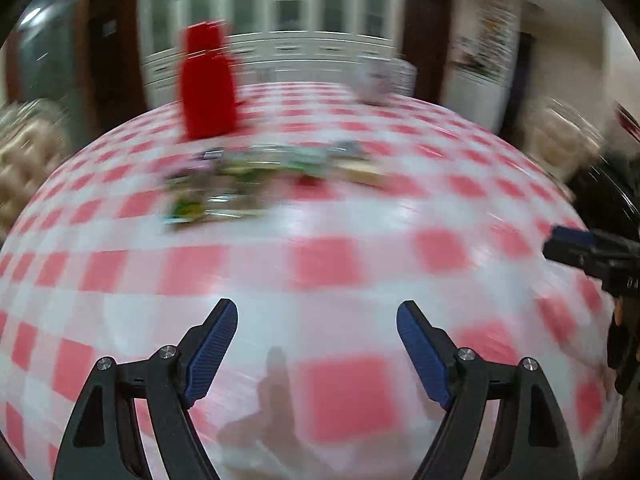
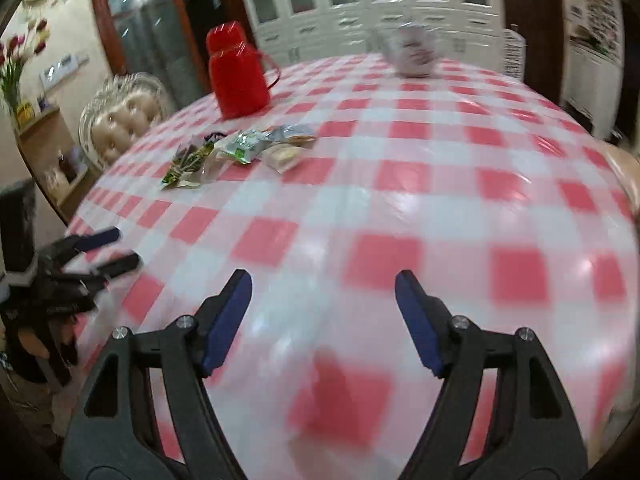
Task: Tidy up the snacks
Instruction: 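Grasp the clear bread pack with the right tool while the left tool grasps a green candy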
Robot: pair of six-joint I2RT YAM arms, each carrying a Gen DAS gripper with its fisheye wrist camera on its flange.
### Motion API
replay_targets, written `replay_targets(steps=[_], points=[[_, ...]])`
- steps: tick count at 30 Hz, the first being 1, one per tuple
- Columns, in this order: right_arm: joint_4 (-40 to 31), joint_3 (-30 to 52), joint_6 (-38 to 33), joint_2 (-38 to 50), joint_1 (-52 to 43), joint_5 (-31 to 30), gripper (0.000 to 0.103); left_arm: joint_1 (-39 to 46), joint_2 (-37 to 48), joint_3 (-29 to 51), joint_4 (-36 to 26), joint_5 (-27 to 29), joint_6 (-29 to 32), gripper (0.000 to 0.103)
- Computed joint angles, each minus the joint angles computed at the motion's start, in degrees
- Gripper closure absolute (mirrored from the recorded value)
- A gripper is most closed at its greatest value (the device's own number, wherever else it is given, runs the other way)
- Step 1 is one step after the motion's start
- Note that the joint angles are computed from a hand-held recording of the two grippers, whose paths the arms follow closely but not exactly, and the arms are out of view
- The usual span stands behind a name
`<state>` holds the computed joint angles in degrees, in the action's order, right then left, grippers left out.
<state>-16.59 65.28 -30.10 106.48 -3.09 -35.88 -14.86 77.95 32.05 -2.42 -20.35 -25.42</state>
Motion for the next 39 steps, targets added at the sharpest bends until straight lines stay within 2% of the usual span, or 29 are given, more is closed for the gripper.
replay_targets(steps=[5, 10, 13, 15, 19, 20, 22, 24, 31, 34, 35, 39], points=[[0.0, 13.5, 2.4, 11.5, 10.0, 7.0, 0.026, 18.5, 1.3, -1.0, 7.1, 11.1, 3.1, 0.020], [-6.7, 30.5, 1.5, 22.6, 15.9, 12.6, 0.026, 28.3, 4.1, -0.5, 12.7, 19.7, 5.9, 0.020], [-10.3, 38.4, 0.3, 27.7, 18.0, 14.5, 0.026, 31.6, 5.9, 0.7, 11.8, 24.9, 4.8, 0.020], [-12.6, 43.9, -0.7, 31.3, 19.4, 16.0, 0.024, 32.1, 6.3, 0.8, 11.6, 25.1, 5.0, 0.020], [-17.2, 53.3, -1.5, 36.5, 20.7, 15.1, 0.025, 32.5, 7.5, 1.4, 11.1, 24.9, 6.2, 0.020], [-17.4, 53.8, -2.0, 36.8, 20.9, 15.0, 0.027, 32.6, 8.4, 2.2, 10.7, 25.6, 6.5, 0.020], [-16.3, 51.8, -2.9, 35.6, 20.8, 13.5, 0.057, 32.2, 10.4, 3.8, 10.5, 25.8, 7.2, 0.020], [-15.6, 49.3, -3.1, 34.1, 20.5, 12.4, 0.063, 32.0, 13.3, 6.0, 10.4, 25.4, 8.6, 0.020], [-9.6, 36.9, -0.7, 27.0, 20.2, 11.3, 0.064, 31.8, 22.2, 15.4, 8.2, 22.9, 10.7, 0.020], [-9.8, 36.8, -1.1, 27.0, 20.8, 12.8, 0.064, 31.0, 25.9, 20.3, 4.1, 21.2, 11.7, 0.020], [-10.5, 37.5, -1.1, 27.4, 20.8, 12.8, 0.064, 30.2, 27.1, 22.0, 2.8, 19.1, 12.0, 0.020], [-10.9, 38.0, -0.9, 27.7, 20.6, 12.3, 0.063, 30.4, 29.5, 25.1, 1.6, 17.9, 12.6, 0.020]])
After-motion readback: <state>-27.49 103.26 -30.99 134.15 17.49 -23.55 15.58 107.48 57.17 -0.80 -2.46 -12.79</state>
